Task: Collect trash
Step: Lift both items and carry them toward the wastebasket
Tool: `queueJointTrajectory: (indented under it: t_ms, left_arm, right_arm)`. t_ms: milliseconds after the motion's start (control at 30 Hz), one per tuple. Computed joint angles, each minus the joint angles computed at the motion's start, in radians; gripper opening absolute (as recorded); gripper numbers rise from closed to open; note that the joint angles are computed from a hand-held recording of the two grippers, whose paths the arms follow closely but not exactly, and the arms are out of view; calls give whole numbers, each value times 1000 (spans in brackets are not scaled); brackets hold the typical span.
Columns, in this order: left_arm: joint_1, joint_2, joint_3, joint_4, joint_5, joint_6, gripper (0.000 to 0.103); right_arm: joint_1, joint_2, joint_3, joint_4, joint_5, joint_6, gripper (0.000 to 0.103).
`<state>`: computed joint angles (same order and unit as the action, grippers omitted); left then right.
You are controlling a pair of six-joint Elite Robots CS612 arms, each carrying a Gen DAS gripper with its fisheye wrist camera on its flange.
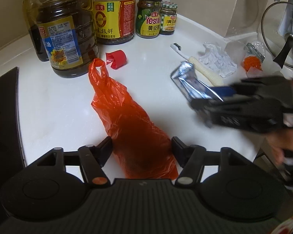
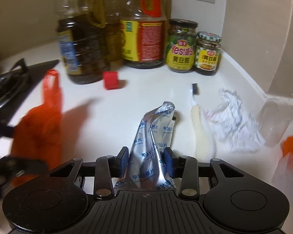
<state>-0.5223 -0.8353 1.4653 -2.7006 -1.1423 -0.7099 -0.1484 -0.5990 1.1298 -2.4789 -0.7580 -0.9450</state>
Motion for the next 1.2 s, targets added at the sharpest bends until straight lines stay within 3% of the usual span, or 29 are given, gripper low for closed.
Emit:
queueJointTrajectory:
  t_ms: [67,233,400,500,533,667,967,1200]
  left_arm:
    - [-3,0,5,-3,15,-21,75]
    - [-10,6,23,-72,61,-103,81]
    - [-18,8,28,-80,139,-199,81]
    - [-19,2,43,-98,155,-241,62]
    - [-19,0,49,-114,151,-241,45]
    - [-24,-8,61,-120,148,-216,37]
    - [-60,-32,96,-167,133,-171,33]
    - [-96,-47,124,-256,79,-128,33]
  right_arm:
    - [-10,-21,38,-2,13,-14,40]
    - [-29,-50,98,-44,33,-9,40]
    - [-37,-57,116,-63,37,7,40]
    - [-40,-58,121,-79,41,25,40]
    - [-42,-58,122,-83,43,28,40]
    - [-46,-63,132,-95,48,35,40]
    - [-71,-96,189,-121,82,55,39]
    - [-113,-141,260,-121,123,47,39]
